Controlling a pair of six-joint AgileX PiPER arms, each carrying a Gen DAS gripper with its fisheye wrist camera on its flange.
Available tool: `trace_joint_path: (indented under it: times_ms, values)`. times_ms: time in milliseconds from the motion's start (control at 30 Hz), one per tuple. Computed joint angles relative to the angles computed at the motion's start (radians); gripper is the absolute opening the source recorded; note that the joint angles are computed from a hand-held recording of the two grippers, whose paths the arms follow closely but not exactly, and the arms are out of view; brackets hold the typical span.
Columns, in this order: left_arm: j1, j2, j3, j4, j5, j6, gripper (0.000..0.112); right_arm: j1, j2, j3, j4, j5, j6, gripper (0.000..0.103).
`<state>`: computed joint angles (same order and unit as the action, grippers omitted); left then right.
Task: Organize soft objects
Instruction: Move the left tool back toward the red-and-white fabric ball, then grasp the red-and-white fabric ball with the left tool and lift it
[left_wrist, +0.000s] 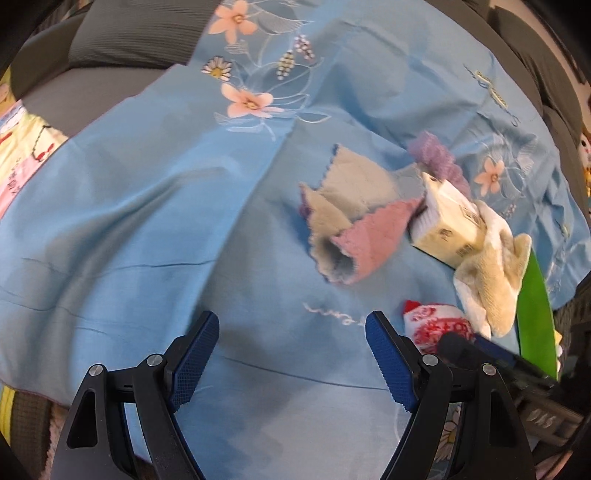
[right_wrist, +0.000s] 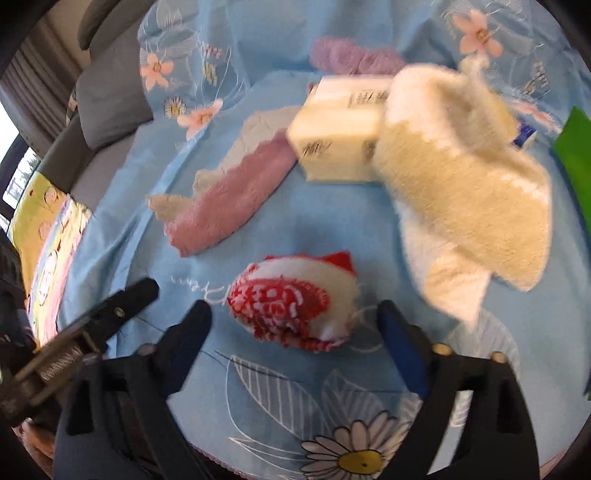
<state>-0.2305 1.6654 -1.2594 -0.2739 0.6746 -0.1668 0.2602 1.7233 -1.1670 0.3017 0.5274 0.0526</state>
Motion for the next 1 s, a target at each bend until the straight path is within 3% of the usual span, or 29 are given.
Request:
trace_joint_path:
  times_ms: [133, 367, 533, 1000]
  values:
    - [-0.022, 0.0, -0.001, -0.009, -0.008, 0.012, 0.082, -0.019, -0.041, 0.018, -0.021, -0.019, 0.05, 0.094]
    - [-0.041, 0.009, -0.004, -0.129, -0.009, 0.124, 0.082, -0.082, -0.069, 0.066, 0.255, -0.042, -0.17, 0.091]
    - [-0.076, 0.028, -0.018, -0.131, -0.006, 0.135, 0.082, -0.093, -0.045, 0.058, 0.318, -0.028, -0.213, 0.072]
    - [-0.132, 0.066, -0.038, -0.196, -0.026, 0.212, 0.074, -0.127, 0.035, 0.031, 0.477, 0.038, -0.35, 0.072]
